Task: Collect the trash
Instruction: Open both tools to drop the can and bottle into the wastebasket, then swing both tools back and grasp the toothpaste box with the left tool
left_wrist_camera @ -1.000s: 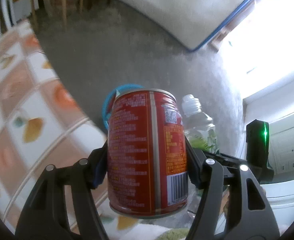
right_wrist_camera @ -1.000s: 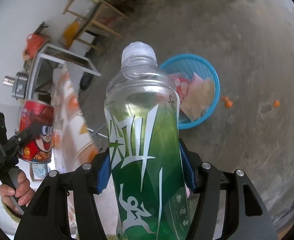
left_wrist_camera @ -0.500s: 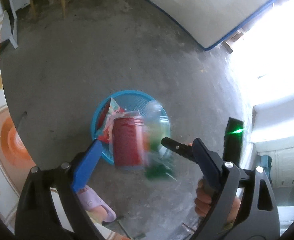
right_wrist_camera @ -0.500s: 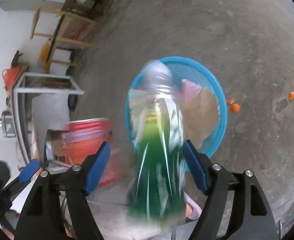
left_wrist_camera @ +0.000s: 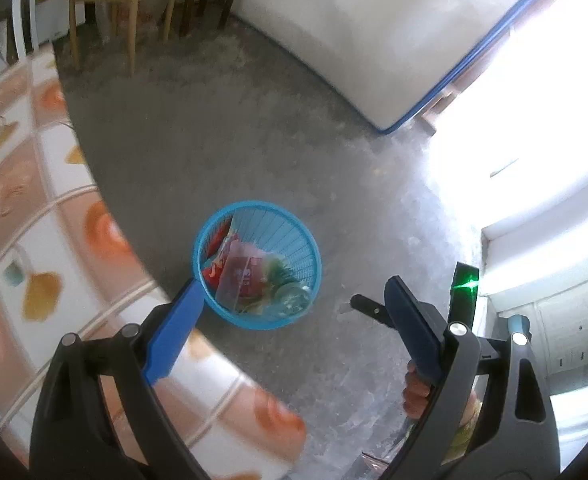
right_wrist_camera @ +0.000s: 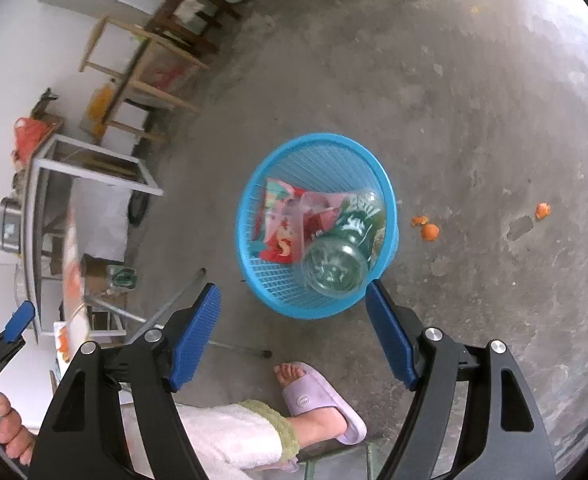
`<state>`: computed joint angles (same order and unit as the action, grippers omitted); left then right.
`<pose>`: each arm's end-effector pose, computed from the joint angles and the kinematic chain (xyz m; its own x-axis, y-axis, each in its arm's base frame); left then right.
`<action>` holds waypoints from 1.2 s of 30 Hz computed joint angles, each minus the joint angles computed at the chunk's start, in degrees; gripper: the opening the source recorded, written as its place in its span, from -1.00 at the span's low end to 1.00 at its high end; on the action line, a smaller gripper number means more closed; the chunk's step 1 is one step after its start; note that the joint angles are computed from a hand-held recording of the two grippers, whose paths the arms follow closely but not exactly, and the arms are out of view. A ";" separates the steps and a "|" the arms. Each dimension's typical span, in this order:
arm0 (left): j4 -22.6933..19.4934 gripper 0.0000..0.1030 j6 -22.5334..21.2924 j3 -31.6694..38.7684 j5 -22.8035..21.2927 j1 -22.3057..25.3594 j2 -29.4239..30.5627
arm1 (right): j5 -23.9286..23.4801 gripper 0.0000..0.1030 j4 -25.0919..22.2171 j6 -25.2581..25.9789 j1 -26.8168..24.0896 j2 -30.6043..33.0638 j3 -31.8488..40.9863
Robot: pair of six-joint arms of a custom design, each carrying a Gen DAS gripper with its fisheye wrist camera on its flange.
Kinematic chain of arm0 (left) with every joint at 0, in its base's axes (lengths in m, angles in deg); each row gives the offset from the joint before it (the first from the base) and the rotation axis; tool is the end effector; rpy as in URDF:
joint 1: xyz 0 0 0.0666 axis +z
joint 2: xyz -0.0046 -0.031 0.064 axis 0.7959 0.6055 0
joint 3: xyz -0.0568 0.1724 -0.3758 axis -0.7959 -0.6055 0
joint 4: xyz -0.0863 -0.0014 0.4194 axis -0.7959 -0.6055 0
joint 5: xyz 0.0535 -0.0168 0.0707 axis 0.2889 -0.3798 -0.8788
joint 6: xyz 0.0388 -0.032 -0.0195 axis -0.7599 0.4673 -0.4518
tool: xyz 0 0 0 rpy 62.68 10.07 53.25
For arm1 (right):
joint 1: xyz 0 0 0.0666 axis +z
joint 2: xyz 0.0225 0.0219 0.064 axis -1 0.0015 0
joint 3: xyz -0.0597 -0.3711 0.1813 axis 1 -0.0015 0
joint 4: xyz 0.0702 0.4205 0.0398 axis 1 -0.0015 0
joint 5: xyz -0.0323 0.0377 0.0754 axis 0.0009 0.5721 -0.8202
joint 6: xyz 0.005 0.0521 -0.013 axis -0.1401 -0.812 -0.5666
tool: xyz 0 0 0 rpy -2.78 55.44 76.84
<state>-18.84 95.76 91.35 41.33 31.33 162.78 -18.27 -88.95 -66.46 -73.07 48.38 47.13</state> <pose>0.4662 -0.1978 0.6281 -0.8768 0.2203 -0.4273 0.4000 0.8275 -0.3941 0.3756 0.1198 0.4693 -0.7329 0.6594 -0.1672 0.4777 0.6739 0.5637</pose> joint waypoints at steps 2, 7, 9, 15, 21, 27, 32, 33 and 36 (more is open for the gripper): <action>0.87 0.70 -0.83 -1.81 -0.07 1.19 -2.86 | 1.29 0.42 -1.23 0.55 1.19 -0.92 1.50; 2.42 0.70 -1.91 -7.82 -0.33 5.39 -10.76 | 4.76 0.57 -2.94 3.30 5.41 -1.05 7.11; 3.26 0.71 -2.58 -10.92 -0.37 8.25 -14.40 | 4.92 0.58 -3.30 4.68 7.30 0.00 10.07; 3.06 0.73 -6.25 -18.62 0.45 19.82 -22.67 | 3.40 0.58 -4.82 9.83 12.90 6.35 20.63; 2.24 0.73 -8.74 -24.20 1.10 34.88 -28.27 | -0.80 0.58 -5.63 13.94 17.83 15.40 31.23; 4.56 0.73 -12.29 -26.43 3.10 47.13 -29.83 | -8.33 0.58 -8.65 14.91 22.15 27.65 45.27; 8.60 0.73 -13.08 -24.67 2.76 47.80 -26.44 | -10.52 0.58 -12.42 15.12 24.61 36.42 56.51; 9.48 0.73 -13.24 -24.03 2.08 47.21 -25.11 | -10.64 0.57 -13.52 15.33 25.01 38.03 58.64; 11.15 0.73 -13.89 -21.67 -3.60 44.08 -20.82 | -10.82 0.55 -16.30 15.91 26.07 41.76 63.92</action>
